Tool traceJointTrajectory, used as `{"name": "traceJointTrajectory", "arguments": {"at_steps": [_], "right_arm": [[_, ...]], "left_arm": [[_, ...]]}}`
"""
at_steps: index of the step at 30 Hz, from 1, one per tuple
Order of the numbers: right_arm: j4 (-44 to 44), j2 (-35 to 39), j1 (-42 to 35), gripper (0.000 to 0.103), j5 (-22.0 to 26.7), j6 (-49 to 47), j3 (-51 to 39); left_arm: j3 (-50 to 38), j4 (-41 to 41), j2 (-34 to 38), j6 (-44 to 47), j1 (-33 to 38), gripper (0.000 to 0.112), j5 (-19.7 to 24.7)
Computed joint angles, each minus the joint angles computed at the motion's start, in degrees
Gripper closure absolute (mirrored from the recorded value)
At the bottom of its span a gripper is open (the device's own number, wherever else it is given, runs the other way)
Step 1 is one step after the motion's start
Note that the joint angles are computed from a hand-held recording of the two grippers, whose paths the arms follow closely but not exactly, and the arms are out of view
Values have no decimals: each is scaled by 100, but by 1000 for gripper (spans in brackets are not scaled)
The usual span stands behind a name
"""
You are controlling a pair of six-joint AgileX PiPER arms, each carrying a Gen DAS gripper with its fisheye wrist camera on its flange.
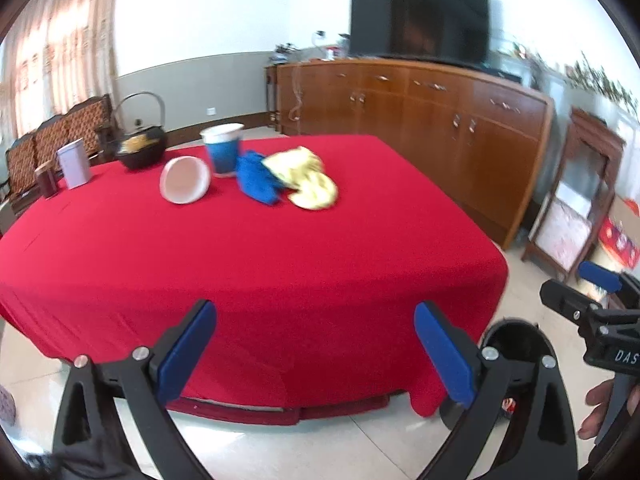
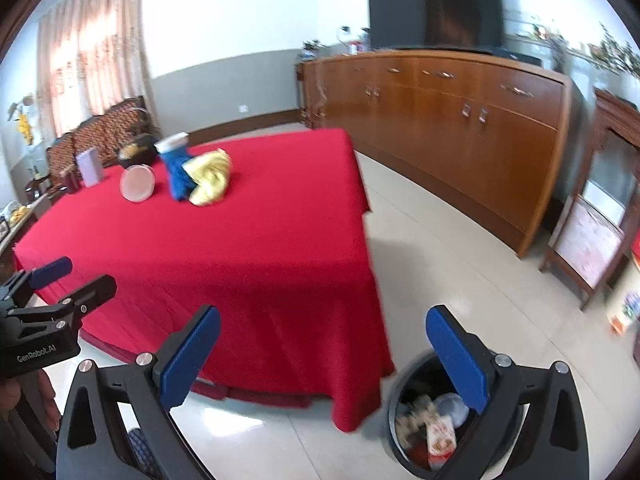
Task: Collect trash
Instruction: 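Move both grippers back to the table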
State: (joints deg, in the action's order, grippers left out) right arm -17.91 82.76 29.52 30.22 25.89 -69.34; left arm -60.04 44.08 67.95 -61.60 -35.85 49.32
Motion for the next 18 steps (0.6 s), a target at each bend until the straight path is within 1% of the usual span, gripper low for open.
{"name": "traceJointTrajectory", "arguments": {"at_steps": [2, 4, 6, 8, 9, 12, 15, 16, 18], "right_arm": [[428, 303, 44, 0, 96, -366, -422], [496, 617, 168, 0, 362, -521, -890], [258, 966, 342, 0, 642, -363, -1411], [488, 1386, 391, 0, 862, -536, -2036], [537, 1479, 410, 0, 903, -577, -2177], [610, 1958, 535, 0, 1084, -670, -2907], [654, 2561, 676, 0, 1370, -847, -3837], [733, 2874, 718, 0, 1532, -977, -4332], [799, 3350, 775, 0, 1829, -1138, -5141]], "left_arm": [[34, -275, -157, 335, 474, 12, -166], [21, -496, -215, 675, 878, 12, -274], [5, -634, -238, 1018, 1336, 12, -417], [0, -910, -258, 1411, 1785, 12, -638], [-14, -1061, -241, 1608, 2007, 12, -748], [-139, -1604, -54, 2326, 2707, 12, -1117], [-305, -2055, 172, 2902, 3164, 12, -1385], [-400, -2268, 293, 3172, 3371, 13, -1486], [-537, -2422, 474, 3376, 3584, 13, -1576]]}}
